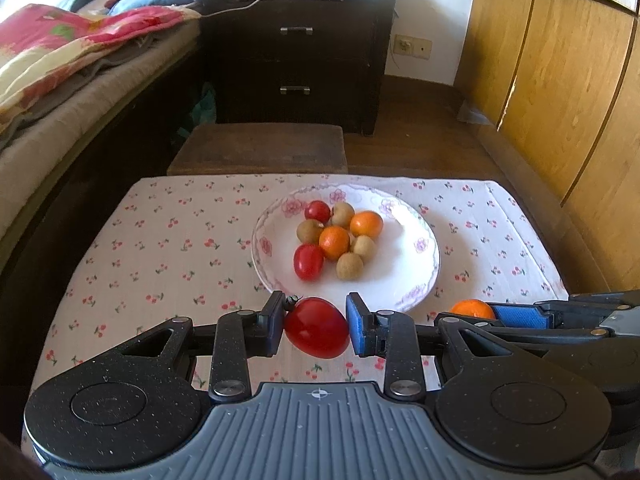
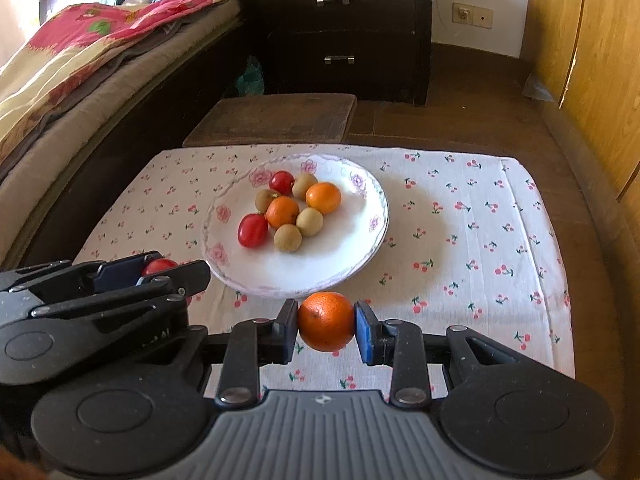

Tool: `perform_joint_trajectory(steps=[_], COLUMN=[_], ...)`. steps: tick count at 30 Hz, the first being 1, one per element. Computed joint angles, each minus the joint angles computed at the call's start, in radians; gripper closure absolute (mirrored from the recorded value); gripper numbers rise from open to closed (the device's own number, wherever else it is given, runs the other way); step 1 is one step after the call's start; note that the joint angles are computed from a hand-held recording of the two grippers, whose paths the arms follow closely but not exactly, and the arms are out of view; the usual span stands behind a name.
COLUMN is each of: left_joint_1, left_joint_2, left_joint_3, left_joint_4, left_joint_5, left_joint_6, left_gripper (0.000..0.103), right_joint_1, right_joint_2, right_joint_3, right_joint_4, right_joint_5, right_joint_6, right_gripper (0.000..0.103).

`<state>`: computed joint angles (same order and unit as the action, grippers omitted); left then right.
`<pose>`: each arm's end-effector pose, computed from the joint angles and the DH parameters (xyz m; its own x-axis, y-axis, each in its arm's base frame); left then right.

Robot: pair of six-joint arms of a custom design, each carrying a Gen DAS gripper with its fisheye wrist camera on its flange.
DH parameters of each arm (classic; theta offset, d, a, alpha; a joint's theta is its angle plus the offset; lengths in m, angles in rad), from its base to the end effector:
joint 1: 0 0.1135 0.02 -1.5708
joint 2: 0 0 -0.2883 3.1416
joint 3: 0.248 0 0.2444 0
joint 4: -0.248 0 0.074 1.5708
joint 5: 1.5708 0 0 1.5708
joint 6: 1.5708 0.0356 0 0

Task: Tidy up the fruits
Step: 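Lift and carry the orange and tomato in both grippers toward the bowl, then lower the tomato and orange into the bowl with both grippers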

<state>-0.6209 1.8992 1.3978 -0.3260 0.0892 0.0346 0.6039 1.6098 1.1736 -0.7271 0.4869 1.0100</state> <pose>0.3427 -0.2491 0.2445 -0.5767 0.4548 -0.6787 0.6488 0.7598 -0.0421 0.2672 0.1641 0.2590 -0.6977 0.4279 -0.5746 0.4542 0.8844 0.1071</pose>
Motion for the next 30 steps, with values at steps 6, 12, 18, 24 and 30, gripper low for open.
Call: perform_joint_trajectory(steps=[6,12,18,24,30], left_joint_1=[-0.003,0.001,0.006,0.006,0.005], left_joint_2=[0.038,0.072,0.117,0.166,0.198], left_joint_3=[0.055,0.105,0.165,0.226,0.267], left_joint_4=[-0.012,-0.024,-0.045,-0.076,-0.091], left_joint_5=[-0.003,-0.009,-0.009,-0.004,-0.004], left_joint_6=[-0.005,-0.004,-0.014,-0.025,-0.035], left_gripper=[0.064,0.064,0.064,0.064,0.064], right_joint_1=[-0.036,-0.072,-0.106,-0.138,-0.162], right_joint_2=[0.004,0.02,0.039,0.06,0.072], right_joint_3=[0.002,0.01,0.016,0.014,0.014], right_joint_4=[0.026,0.062,0.091,0.118,0.14], right_joint_5=[-0.008,-0.028,-0.051,-0.07,-0.078], right_joint_6=[-0.029,-0.068,-0.098,-0.124,-0.142], right_gripper=[0.07,0.07,0.07,0.07,0.07])
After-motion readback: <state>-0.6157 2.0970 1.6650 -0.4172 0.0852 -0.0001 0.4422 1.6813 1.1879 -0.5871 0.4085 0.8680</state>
